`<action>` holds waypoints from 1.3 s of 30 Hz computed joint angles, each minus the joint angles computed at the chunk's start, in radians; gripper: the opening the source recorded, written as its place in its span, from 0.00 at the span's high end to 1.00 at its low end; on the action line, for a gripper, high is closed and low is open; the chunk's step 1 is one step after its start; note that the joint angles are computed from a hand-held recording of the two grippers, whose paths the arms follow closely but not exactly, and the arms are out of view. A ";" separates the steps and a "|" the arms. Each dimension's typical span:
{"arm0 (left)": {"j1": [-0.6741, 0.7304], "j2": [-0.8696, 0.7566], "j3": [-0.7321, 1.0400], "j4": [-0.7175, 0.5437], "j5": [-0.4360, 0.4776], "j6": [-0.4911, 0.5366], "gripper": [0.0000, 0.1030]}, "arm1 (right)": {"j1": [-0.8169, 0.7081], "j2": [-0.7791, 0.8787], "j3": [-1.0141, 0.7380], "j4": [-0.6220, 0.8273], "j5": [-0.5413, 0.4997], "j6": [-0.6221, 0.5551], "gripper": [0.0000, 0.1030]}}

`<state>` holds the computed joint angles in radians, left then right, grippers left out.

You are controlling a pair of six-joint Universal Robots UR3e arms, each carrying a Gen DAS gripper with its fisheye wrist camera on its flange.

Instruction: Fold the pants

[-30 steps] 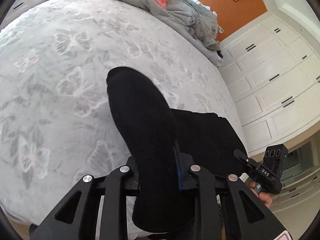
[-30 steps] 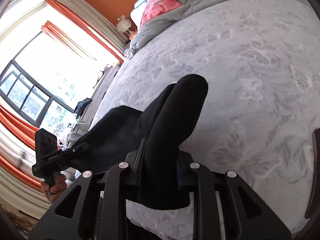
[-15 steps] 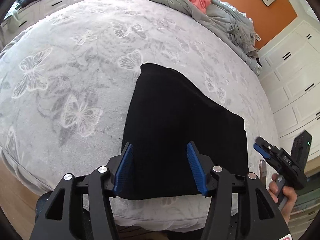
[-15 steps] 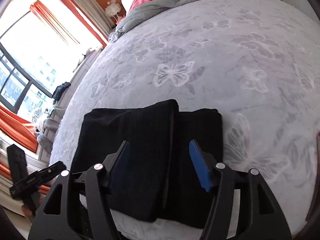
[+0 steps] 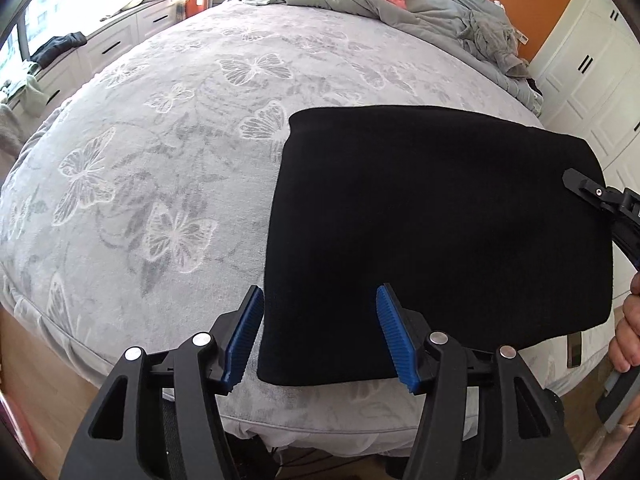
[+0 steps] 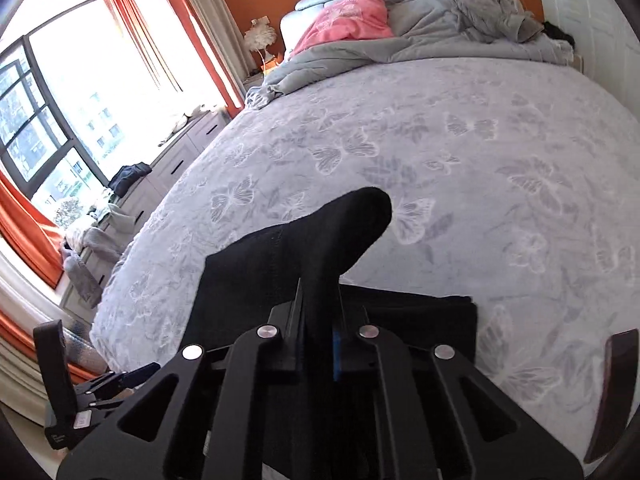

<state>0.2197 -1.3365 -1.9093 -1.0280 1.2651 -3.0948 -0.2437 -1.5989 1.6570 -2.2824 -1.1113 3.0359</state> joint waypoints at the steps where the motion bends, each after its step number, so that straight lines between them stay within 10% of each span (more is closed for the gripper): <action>1: 0.002 0.001 -0.002 -0.003 -0.001 0.001 0.45 | 0.011 0.019 0.013 -0.013 -0.063 -0.006 0.89; 4: 0.000 0.003 -0.015 -0.004 0.000 -0.010 0.43 | 0.029 0.163 0.056 -0.051 -0.249 -0.004 0.85; 10: -0.001 0.014 -0.034 -0.011 0.029 0.011 0.42 | -0.180 -0.139 0.323 0.021 0.031 -0.058 0.76; 16: 0.018 0.022 -0.058 -0.022 0.000 0.002 0.42 | -0.164 -0.170 0.446 0.017 -0.002 -0.086 0.58; 21: -0.015 0.028 -0.047 -0.035 0.014 -0.003 0.42 | -0.149 -0.235 0.422 0.019 0.025 -0.090 0.91; 25: -0.032 0.034 -0.048 -0.023 0.014 -0.003 0.38 | -0.169 -0.341 0.393 0.079 0.034 -0.152 0.92; 28: -0.056 0.008 -0.049 0.004 0.027 -0.025 0.37 | -0.119 -0.194 0.477 -0.059 -0.105 -0.158 0.73; 32: -0.042 0.003 -0.039 -0.018 0.012 -0.025 0.37 | -0.224 -0.283 0.508 0.012 0.012 -0.101 0.62; 39: 0.000 -0.003 -0.041 -0.008 -0.007 -0.028 0.33 | -0.179 -0.288 0.428 0.004 0.013 -0.111 0.60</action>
<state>0.2201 -1.3396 -1.9505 -1.0360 1.2578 -3.1225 -0.4228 -1.8868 2.0847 -2.2784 -1.0984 2.9248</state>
